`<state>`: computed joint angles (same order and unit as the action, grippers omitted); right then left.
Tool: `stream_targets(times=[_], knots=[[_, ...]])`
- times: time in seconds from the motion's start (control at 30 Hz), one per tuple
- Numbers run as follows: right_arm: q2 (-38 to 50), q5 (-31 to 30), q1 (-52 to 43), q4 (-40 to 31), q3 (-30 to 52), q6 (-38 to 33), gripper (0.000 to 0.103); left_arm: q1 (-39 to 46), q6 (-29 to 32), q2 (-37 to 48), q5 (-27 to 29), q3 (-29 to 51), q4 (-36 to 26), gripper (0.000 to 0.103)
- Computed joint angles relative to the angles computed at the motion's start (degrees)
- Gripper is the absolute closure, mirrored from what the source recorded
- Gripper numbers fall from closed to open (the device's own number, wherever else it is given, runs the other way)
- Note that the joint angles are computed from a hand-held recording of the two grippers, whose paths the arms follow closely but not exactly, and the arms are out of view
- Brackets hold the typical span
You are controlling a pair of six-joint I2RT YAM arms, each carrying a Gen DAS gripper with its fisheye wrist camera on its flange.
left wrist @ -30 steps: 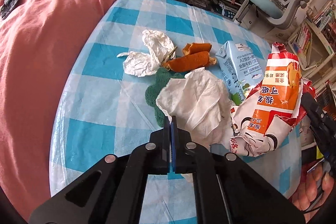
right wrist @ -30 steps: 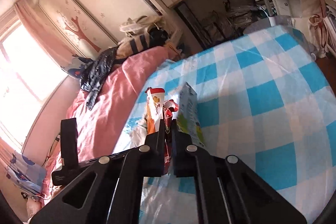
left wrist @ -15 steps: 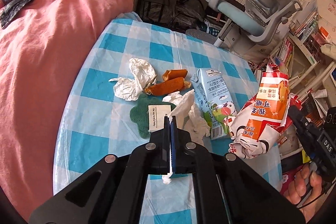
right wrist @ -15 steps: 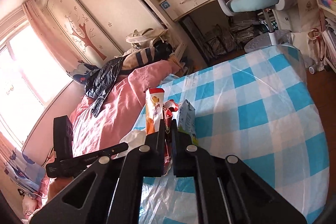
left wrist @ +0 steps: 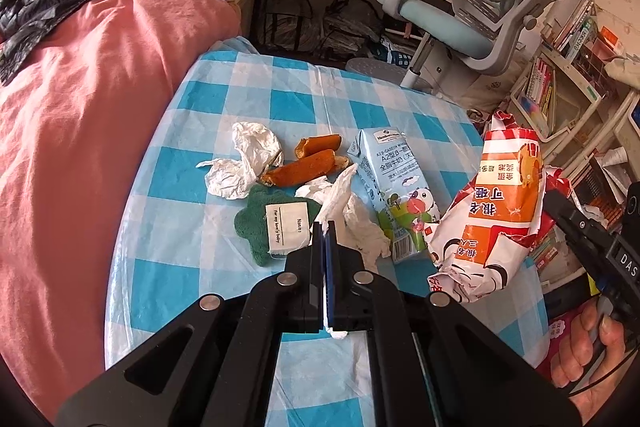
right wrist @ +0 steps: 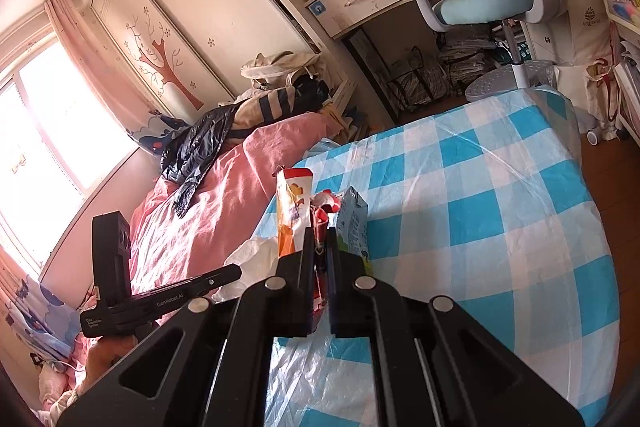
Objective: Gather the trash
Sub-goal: 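Lower the left tool to the white glove while the right tool approaches the snack bag, then drop the snack bag from the right tool into the yellow bucket while the left tool drops the white glove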
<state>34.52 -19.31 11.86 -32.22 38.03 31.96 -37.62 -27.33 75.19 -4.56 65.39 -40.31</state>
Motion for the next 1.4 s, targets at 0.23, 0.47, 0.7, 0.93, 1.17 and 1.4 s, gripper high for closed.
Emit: stream_targets(times=[0.23,0.47,0.7,0.93,1.17,1.4], knots=[[0.02,0.46,1.03,-0.50,-0.05,-0.62,0.097,-1.02,0.35,-0.14,-1.26,0.41,-0.36,0.102],[-0.15,0.12,0.94,-1.28,0.20,-1.33,0.097,-1.49,0.31,-0.33,-1.37,0.54,-0.39,0.102],[-1.20,-1.54,-0.42,-3.19,-0.03,-2.87,0.097,-1.86,0.41,-0.56,-1.35,0.42,0.15,0.102],[-1.56,-2.31,-0.64,-4.58,0.23,-4.14,0.097,-2.40,0.38,-0.38,-1.57,0.61,0.24,0.102],[-1.44,-2.16,-0.14,-4.94,0.73,-4.45,0.097,-2.57,0.46,-0.57,-1.23,0.79,0.60,0.102],[-6.05,-1.81,2.12,-9.83,2.08,-3.63,0.097,-3.94,0.90,-4.20,-0.26,-3.32,4.37,0.102]])
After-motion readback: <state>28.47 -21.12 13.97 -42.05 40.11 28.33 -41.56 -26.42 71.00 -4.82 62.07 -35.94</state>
